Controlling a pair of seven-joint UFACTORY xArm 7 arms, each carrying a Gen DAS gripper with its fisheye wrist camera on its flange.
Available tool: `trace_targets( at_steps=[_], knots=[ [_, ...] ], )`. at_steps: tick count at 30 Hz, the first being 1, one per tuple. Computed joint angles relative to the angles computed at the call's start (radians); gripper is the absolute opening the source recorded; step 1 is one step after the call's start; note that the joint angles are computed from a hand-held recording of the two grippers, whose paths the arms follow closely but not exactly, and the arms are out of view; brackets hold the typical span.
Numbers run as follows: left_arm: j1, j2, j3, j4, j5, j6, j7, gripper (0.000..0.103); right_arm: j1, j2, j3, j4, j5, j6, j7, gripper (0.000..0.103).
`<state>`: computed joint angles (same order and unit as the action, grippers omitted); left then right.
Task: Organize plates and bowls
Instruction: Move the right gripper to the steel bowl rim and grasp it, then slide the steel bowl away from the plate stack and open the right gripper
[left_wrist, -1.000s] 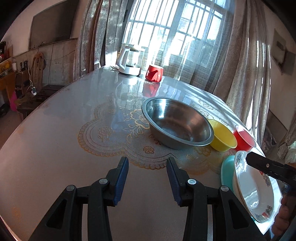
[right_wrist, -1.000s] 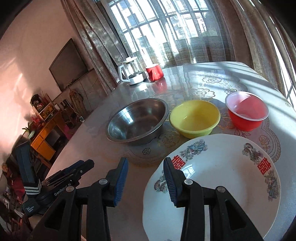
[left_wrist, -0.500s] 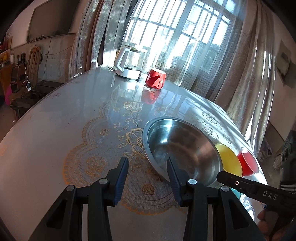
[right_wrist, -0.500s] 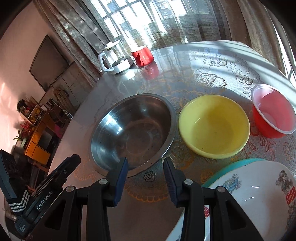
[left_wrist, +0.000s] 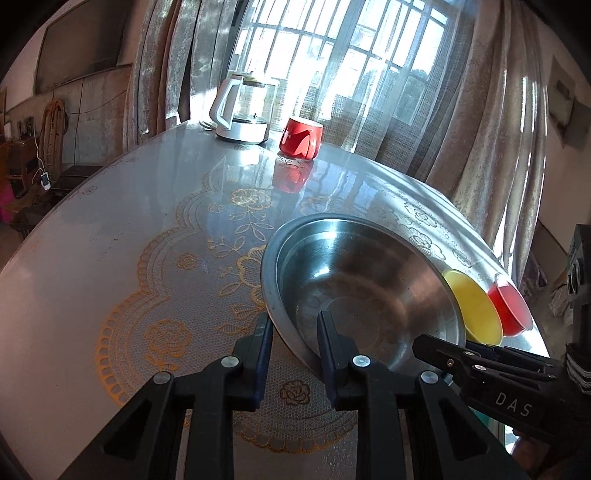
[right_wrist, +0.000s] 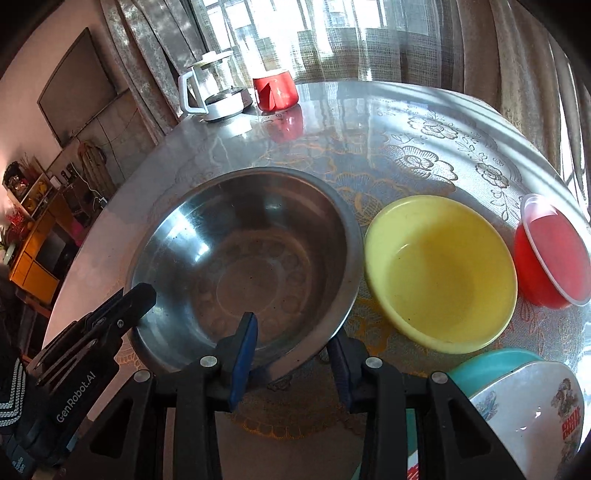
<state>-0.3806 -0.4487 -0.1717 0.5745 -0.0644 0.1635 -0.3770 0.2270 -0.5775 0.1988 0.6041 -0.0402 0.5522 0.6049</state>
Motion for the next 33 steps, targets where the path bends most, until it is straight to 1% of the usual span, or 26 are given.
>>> trace_targets(
  at_steps=[2, 4, 9, 13, 20, 23, 28, 33],
  knots=[
    [0.0, -0.034, 0.0, -0.021, -0.003, 0.011, -0.006, 0.025, 0.019, -0.011, -0.014, -0.009, 0.019, 0.001, -0.014, 0.036],
    [0.028, -0.072, -0.029, -0.038, 0.017, 0.033, -0.032, 0.026, 0.028, -0.021, -0.014, -0.014, 0.028, 0.003, -0.022, 0.036],
    [0.052, -0.204, -0.057, -0.11, 0.053, 0.06, -0.072, 0.026, 0.044, -0.075, 0.021, -0.033, 0.008, 0.009, -0.03, 0.036],
    [0.038, -0.334, -0.048, -0.173, 0.059, 0.11, -0.084, 0.028, 0.088, -0.132, 0.023, -0.057, 0.035, 0.014, -0.038, 0.036],
    [-0.001, -0.568, -0.028, -0.269, 0.034, 0.263, -0.113, 0.029, 0.171, -0.239, 0.057, -0.095, 0.075, 0.051, -0.038, 0.035],
    [-0.005, -0.654, -0.034, -0.303, 0.031, 0.323, -0.126, 0.029, 0.2, -0.269, 0.077, -0.11, 0.085, 0.061, -0.026, 0.035],
    [-0.015, -0.757, -0.03, -0.345, 0.023, 0.403, -0.137, 0.029, 0.237, -0.271, 0.092, -0.124, 0.099, 0.052, -0.014, 0.034],
    [-0.024, -0.808, -0.033, -0.367, 0.021, 0.44, -0.135, 0.029, 0.256, -0.262, 0.097, -0.139, 0.104, 0.026, 0.0, 0.034]
  ],
)
